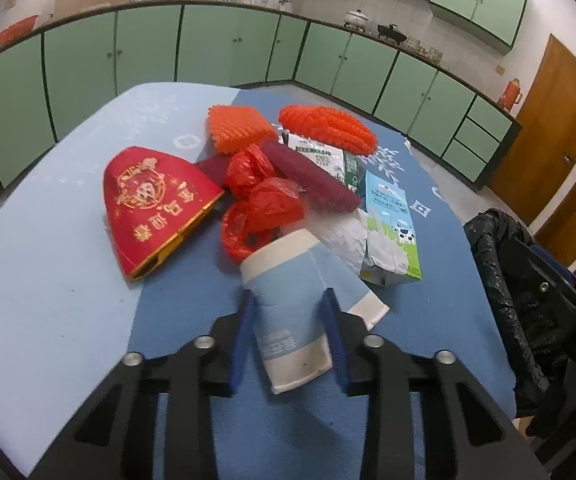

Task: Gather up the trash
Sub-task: 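Close the left tool around the white-and-blue paper cup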

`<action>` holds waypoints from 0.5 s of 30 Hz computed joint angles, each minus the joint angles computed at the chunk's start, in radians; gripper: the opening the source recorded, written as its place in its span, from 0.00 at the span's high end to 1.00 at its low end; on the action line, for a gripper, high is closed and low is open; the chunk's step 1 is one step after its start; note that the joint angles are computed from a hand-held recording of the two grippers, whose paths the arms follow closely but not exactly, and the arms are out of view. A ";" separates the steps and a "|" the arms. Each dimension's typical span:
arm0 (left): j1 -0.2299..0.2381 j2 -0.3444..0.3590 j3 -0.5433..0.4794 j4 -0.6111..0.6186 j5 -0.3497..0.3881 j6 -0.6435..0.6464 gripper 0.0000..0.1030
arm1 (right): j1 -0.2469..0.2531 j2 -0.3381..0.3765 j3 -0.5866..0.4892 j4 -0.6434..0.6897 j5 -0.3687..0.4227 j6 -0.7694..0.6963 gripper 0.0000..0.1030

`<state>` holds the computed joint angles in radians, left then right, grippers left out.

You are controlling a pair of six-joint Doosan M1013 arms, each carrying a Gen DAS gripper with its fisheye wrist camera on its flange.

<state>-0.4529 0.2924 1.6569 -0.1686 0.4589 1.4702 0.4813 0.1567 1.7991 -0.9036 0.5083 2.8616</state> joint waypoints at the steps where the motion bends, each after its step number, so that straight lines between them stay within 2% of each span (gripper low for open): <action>1: 0.000 -0.003 0.004 0.004 -0.009 -0.005 0.81 | 0.000 0.002 -0.002 0.006 0.001 -0.002 0.16; 2: 0.000 -0.009 0.010 0.008 -0.025 -0.009 0.86 | 0.000 0.004 -0.004 0.011 0.000 -0.004 0.17; 3: 0.002 -0.012 0.015 -0.004 -0.035 0.007 1.00 | 0.000 0.007 -0.008 0.017 -0.001 -0.009 0.17; 15: 0.023 -0.014 0.020 -0.086 -0.029 0.082 1.00 | 0.011 0.059 -0.049 0.141 -0.016 -0.150 0.20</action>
